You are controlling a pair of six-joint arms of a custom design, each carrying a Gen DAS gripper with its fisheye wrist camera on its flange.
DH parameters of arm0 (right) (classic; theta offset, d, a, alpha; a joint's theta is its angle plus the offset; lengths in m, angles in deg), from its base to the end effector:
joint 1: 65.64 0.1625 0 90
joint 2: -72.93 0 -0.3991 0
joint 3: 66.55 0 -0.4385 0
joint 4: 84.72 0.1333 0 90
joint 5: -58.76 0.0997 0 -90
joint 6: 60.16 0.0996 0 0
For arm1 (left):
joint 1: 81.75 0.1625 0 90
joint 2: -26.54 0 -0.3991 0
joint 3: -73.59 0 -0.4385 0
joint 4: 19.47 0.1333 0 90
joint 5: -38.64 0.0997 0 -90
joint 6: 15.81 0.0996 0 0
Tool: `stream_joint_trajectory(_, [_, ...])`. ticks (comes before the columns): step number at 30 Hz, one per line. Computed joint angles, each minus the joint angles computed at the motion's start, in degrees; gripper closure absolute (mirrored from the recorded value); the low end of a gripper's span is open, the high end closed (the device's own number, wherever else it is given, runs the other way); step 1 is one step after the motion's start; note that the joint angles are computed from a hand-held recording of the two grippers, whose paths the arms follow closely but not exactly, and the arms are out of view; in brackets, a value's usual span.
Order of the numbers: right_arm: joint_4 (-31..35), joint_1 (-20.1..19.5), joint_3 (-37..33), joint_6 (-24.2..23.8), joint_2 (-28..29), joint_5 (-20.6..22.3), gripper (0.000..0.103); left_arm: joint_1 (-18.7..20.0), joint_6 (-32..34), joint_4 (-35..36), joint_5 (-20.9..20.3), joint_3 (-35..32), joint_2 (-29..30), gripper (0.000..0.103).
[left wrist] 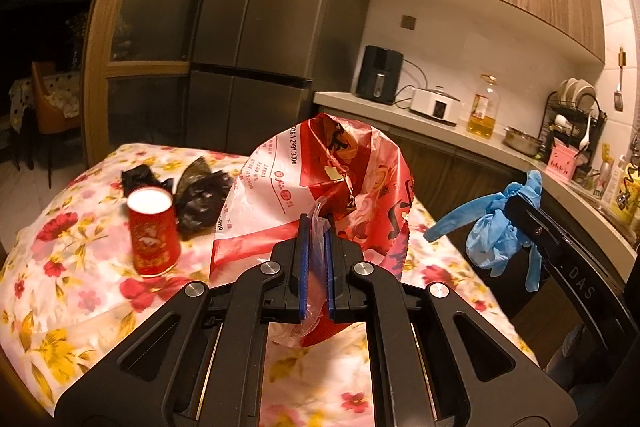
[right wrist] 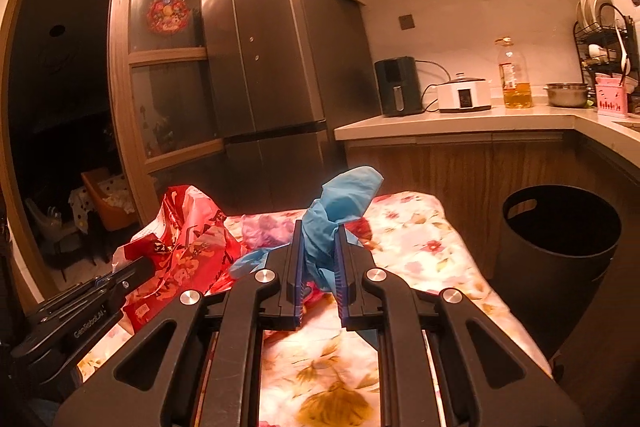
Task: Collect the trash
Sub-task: 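Lift the plastic bag and blue gloves and carry both toward the black bin, then open the left tool over the bin while the right tool releases the gloves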
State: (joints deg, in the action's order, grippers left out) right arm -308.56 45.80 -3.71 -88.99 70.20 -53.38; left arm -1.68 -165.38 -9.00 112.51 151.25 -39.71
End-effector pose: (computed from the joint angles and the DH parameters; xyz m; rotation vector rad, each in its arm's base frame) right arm 0.3573 -0.6479 -0.1288 0.6438 -2.1338 1.6224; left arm 0.0478 -0.6603 0.3129 0.5808 2.2125 -1.4573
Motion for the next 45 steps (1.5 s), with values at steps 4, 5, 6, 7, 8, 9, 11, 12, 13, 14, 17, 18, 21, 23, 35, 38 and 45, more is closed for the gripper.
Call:
stream_joint_trajectory(4, [-2.01, -0.26, 0.92, -0.57, -0.78, -0.58, 0.09, -0.89, 0.37, 0.43, 0.35, -0.86, 1.08, 0.097])
stream_joint_trajectory(5, [-2.36, -0.35, 0.98, -0.71, -0.88, -0.78, 0.09, -1.06, 0.47, 0.51, 0.42, -1.01, 1.32, 0.097])
stream_joint_trajectory(6, [-2.69, -0.46, 1.04, -0.86, -1.06, -1.03, 0.09, -1.3, 0.61, 0.64, 0.49, -1.27, 1.65, 0.097])
stream_joint_trajectory(7, [-3.0, -0.58, 1.14, -1.07, -1.26, -1.26, 0.09, -1.61, 0.83, 0.87, 0.65, -1.78, 2.22, 0.097])
stream_joint_trajectory(8, [-3.57, -0.71, 1.15, -1.38, -1.37, -1.58, 0.09, -1.82, 0.99, 1.03, 0.78, -2.18, 2.61, 0.097])
stream_joint_trajectory(9, [-4.06, -0.87, 1.28, -1.67, -1.54, -1.8, 0.09, -2.08, 1.11, 1.08, 0.82, -2.42, 2.94, 0.097])
stream_joint_trajectory(11, [-4.73, -1.15, 1.5, -2.08, -1.98, -2.17, 0.09, -2.64, 1.39, 1.41, 1.19, -3.42, 4.04, 0.097])
stream_joint_trajectory(12, [-5.4, -1.32, 1.54, -2.46, -2.16, -2.52, 0.09, -2.92, 1.37, 1.7, 1.33, -4.0, 4.6, 0.097])
stream_joint_trajectory(13, [-5.95, -1.48, 1.82, -2.75, -2.5, -2.72, 0.09, -3.23, 1.36, 2.12, 1.7, -4.77, 5.36, 0.097])
stream_joint_trajectory(14, [-6.5, -1.66, 1.94, -3.07, -2.73, -3.08, 0.09, -3.54, 1.53, 2.27, 1.99, -5.31, 5.97, 0.097])
stream_joint_trajectory(17, [-8.34, -2.3, 1.91, -4.12, -3.38, -4.44, 0.09, -4.55, 2.3, 2.6, 2.84, -6.77, 7.79, 0.097])
stream_joint_trajectory(18, [-9.1, -2.59, 1.9, -4.42, -3.64, -5.03, 0.09, -4.89, 2.46, 2.79, 3.08, -7.27, 8.44, 0.097])
stream_joint_trajectory(21, [-10.61, -3.43, 2.15, -4.67, -4.67, -6.38, 0.09, -5.89, 2.76, 3.77, 4.02, -9.44, 10.87, 0.097])
stream_joint_trajectory(23, [-12.06, -4.09, 2.25, -5.16, -5.32, -7.3, 0.09, -6.61, 2.93, 4.57, 4.52, -11.2, 12.88, 0.097])
stream_joint_trajectory(35, [-16.96, -7.56, 2.93, -6.75, -9.09, -10.34, 0.09, -9.94, 2.72, 9.11, 7.93, -21.41, 23.88, 0.097])
stream_joint_trajectory(38, [-16.58, -8.29, 2.89, -6.33, -9.67, -10.77, 0.09, -10.43, 2.53, 10.75, 8.44, -24.36, 26.67, 0.097])
stream_joint_trajectory(45, [-14.54, -9.57, 1.97, -5.5, -10.26, -11.44, 0.09, -11.16, 2.34, 13.3, 9.3, -29.47, 31.85, 0.097])
